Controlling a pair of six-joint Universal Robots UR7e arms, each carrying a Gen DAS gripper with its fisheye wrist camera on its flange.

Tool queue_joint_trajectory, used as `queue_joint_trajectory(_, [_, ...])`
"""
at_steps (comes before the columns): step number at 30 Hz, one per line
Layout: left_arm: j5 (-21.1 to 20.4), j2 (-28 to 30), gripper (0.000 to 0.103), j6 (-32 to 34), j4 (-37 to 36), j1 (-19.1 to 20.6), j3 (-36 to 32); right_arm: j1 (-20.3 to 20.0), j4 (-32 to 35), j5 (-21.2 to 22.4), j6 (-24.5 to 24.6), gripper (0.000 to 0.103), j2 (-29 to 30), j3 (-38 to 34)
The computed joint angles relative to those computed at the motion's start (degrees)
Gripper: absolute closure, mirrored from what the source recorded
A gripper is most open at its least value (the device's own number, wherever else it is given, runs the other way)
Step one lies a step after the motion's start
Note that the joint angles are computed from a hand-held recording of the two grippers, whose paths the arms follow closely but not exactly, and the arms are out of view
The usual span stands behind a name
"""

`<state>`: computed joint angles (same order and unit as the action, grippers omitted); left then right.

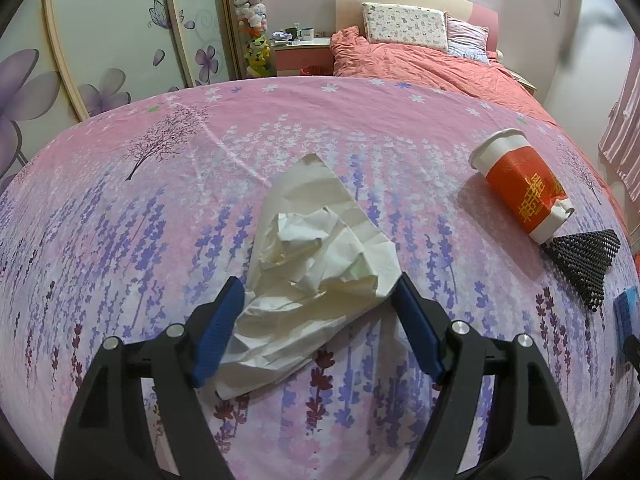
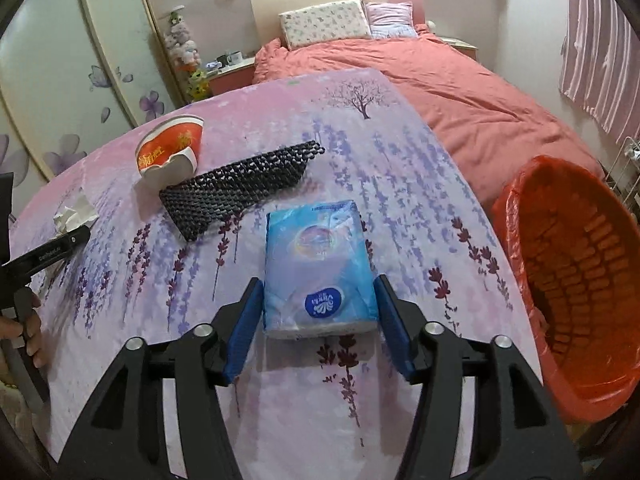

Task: Collect trash
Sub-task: 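Close the left tool on the white crumpled tissue while the right tool grasps the blue tissue pack, then lift the white tissue with the left tool while the right tool lifts the tissue pack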

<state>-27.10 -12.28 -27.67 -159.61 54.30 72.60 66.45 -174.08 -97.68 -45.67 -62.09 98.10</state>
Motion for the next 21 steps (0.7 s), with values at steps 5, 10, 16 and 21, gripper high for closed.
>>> queue_joint_trajectory(5, [0.0,0.0,0.028,0.0,0.0,0.0,0.0,0.6,-1.0,-0.8,-0.8,0.042,0.8,-0.2])
queue_joint_trajectory(10, [0.0,0.0,0.028,0.0,0.0,0.0,0.0,1.0,-3.2,-2.4,-1.8,0.043,2.0,-0.8])
queue_joint_trajectory(16, [-2.4,-0.4,0.029,3.4,-4.9,0.0,1.6,1.3,-4.2,-3.6,-2.4,0.043,2.4,-0.9])
queue_joint_trajectory(21, [-3.8,-0.9,0.029,5.0,-8.0,0.0,3.4,1.4,-4.6,-4.1,-2.8,0.043,2.5,-0.9])
